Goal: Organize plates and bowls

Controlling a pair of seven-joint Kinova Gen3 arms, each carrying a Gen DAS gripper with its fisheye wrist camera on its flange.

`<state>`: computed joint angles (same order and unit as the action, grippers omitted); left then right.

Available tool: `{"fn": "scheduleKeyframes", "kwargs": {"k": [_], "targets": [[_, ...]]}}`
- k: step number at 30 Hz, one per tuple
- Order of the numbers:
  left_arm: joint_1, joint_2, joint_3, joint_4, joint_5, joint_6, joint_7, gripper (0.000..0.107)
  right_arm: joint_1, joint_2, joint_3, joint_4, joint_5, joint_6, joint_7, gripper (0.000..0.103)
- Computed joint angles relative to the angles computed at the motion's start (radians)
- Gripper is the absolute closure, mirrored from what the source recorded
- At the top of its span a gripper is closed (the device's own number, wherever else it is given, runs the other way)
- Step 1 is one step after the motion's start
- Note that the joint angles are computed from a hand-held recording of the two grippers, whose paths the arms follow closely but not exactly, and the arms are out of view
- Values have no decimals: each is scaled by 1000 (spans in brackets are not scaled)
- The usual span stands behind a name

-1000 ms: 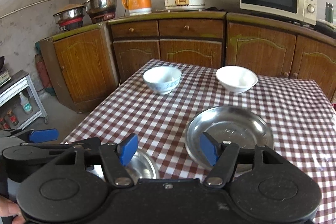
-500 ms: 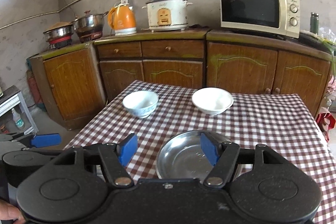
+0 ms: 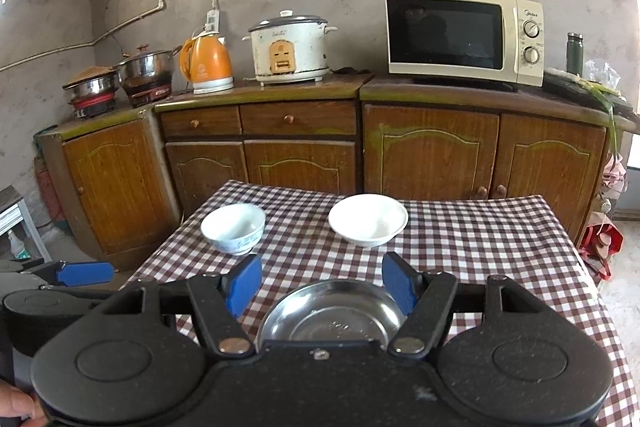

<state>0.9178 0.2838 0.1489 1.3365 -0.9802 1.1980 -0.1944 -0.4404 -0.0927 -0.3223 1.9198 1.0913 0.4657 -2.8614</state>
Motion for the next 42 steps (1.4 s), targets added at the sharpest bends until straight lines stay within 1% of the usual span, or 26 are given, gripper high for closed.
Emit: {"fn": "scheduleKeyframes", "kwargs": {"k": [9,19,29,32,42], "targets": [[7,44,-23,-78,8,-11,-54,19,36,-1,27,-19,-31,-28,52,24],[10,87,-61,-147,50,-37,-116,18,65,25,51,-39,-34,-53,70,24],[8,130,-99,-206,92,-55,-167,18,60,66,98,-68,-42,-78,86,23],[8,141,-110,-221,102,-61,-176,18,54,76,109,-69,-18,-79,61,23],[10,175,-143,-277,136,-71,-219,18,41,111,159,-99,-17,-91,74,23]]}}
